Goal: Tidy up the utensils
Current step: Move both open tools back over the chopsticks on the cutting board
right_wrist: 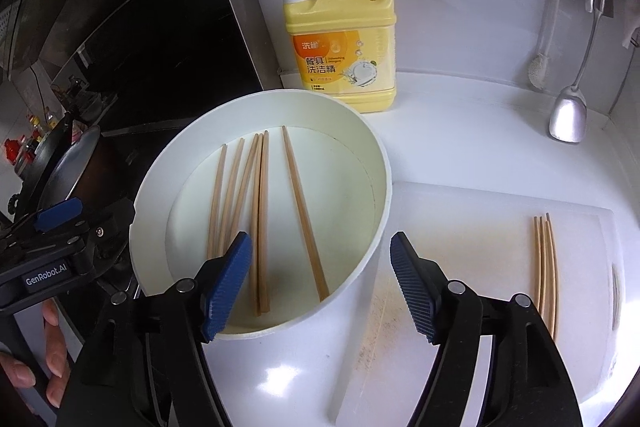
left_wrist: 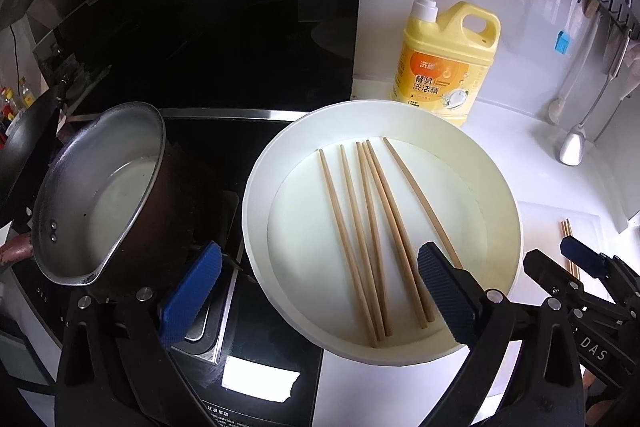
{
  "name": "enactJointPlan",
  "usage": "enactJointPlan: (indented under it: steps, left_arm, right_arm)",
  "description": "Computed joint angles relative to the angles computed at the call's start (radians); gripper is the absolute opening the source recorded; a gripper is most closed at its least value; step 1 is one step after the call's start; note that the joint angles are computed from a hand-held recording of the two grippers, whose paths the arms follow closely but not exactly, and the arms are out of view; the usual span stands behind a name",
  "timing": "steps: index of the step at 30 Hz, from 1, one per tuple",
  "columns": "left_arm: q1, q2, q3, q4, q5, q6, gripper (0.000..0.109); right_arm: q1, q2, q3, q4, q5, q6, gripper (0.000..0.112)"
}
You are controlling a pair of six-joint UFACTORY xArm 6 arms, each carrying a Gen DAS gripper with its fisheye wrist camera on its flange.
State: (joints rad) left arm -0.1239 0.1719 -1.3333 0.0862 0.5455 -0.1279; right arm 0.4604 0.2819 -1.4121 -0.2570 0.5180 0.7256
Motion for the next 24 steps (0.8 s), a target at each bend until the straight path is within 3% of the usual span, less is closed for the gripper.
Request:
enactJointPlan:
  steps: [7, 12, 21, 24]
  left_arm:
    - [-0.057, -0.018, 0.013, 0.025, 0.009, -0.037, 0.097]
    - [-0.13, -0.037, 0.031, 0.072, -0.004, -0.12, 0.097]
    - [-0.299, -0.065, 0.06, 0.173, 0.008, -0.402, 0.097]
    - [-0.361, -0.052, 0.043, 0.251, 0.053, -0.52, 0.097]
  right_arm:
    - [-0.045, -0.127, 0.159, -0.034, -0.03, 0.048, 0.068]
    - [-0.106, -0.257, 0.306, -0.02, -0.047, -0.002, 0.069]
    - [-0.302, -0.541, 0.652, 0.09, -0.165, -0.243, 0.073]
    - [-0.371, -0.601, 0.733, 0.222, -0.201, -0.412, 0.073]
